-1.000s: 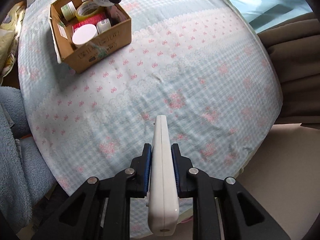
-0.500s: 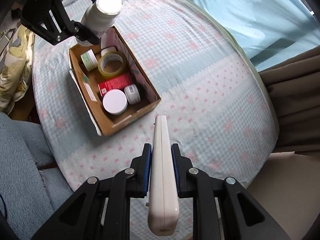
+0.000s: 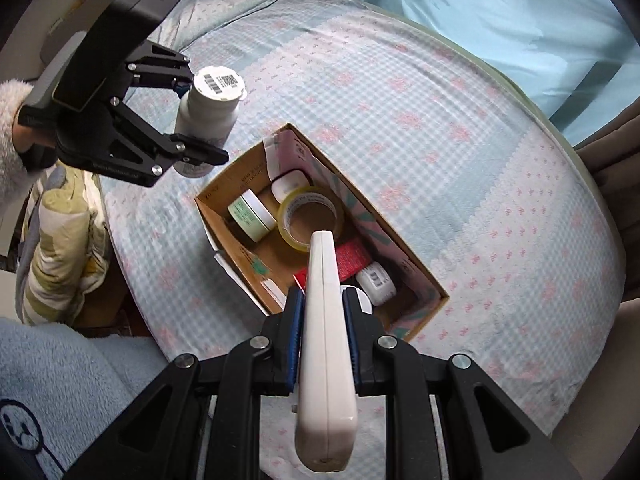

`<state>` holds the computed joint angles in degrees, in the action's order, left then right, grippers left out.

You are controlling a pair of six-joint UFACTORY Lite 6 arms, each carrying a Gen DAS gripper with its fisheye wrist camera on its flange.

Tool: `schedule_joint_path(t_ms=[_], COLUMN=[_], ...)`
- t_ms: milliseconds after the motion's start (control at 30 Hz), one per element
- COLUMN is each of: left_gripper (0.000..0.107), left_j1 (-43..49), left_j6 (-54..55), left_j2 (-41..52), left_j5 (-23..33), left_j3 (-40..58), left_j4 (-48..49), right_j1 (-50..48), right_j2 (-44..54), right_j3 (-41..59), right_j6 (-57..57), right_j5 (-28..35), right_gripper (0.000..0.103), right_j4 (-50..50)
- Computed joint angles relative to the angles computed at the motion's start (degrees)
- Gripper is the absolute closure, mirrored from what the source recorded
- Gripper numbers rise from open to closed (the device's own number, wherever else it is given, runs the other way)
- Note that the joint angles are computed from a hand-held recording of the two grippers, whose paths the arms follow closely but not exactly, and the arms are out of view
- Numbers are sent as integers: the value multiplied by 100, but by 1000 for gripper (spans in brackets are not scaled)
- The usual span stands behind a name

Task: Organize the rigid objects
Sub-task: 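Carry vitamin bottle and remote over the cardboard box with both tools, then release vitamin bottle and remote into the box, opening both tools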

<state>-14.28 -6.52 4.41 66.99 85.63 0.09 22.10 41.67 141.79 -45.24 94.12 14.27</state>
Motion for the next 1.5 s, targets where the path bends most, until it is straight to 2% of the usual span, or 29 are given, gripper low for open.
schedule_joint_path(t_ms=[133, 300, 467, 567, 600, 633, 667, 700, 733, 767, 933, 1233, 1500], left_gripper=[60, 60, 60, 60, 59, 47, 31, 7, 4, 4, 4, 4, 4], left_j1=[194, 443, 463, 509, 492, 468, 493, 533, 580, 623, 577, 346, 26], left_j6=[113, 391, 572, 661, 619, 523, 514, 553, 614, 663, 520, -10, -513], left_j2=[153, 639, 1184, 1488, 1530, 1524, 1498, 1471, 1395, 1360, 1157, 699, 409], left_j5=[-523, -1074, -1187, -1093, -1105, -1126, -1118, -1090, -1109, -1096, -1096, -1065, -856], left_j3=[-552, -759, -597, -384, -341, -316, -300, -274, -296, -311, -530, -1006, -884], left_j4=[-198, -664, -623, -669, -597, -480, -468, -514, -591, -645, -428, -505, -353], right_j1=[199, 181, 108, 1, -4, 21, 18, -7, -54, -119, -299, -489, -569], right_j2=[37, 375, 533, 796, 835, 817, 715, 629, 482, 346, -437, -645, -967], right_j3=[-739, -1416, -2027, -1987, -2003, -2067, -2230, -2332, -2497, -2630, -3432, -3701, -3947], right_j6=[395, 601, 516, 525, 517, 498, 429, 379, 319, 269, 286, 171, 225], right_j5=[-452, -795, -1124, -944, -941, -1025, -1167, -1314, -1518, -1684, -2663, -2623, -2657], right_gripper=[85, 85, 85, 85, 85, 85, 78, 52, 32, 0, 0, 0, 0], right_j4=[337, 956, 1271, 1478, 1467, 1383, 1347, 1336, 1323, 1342, 890, 833, 768])
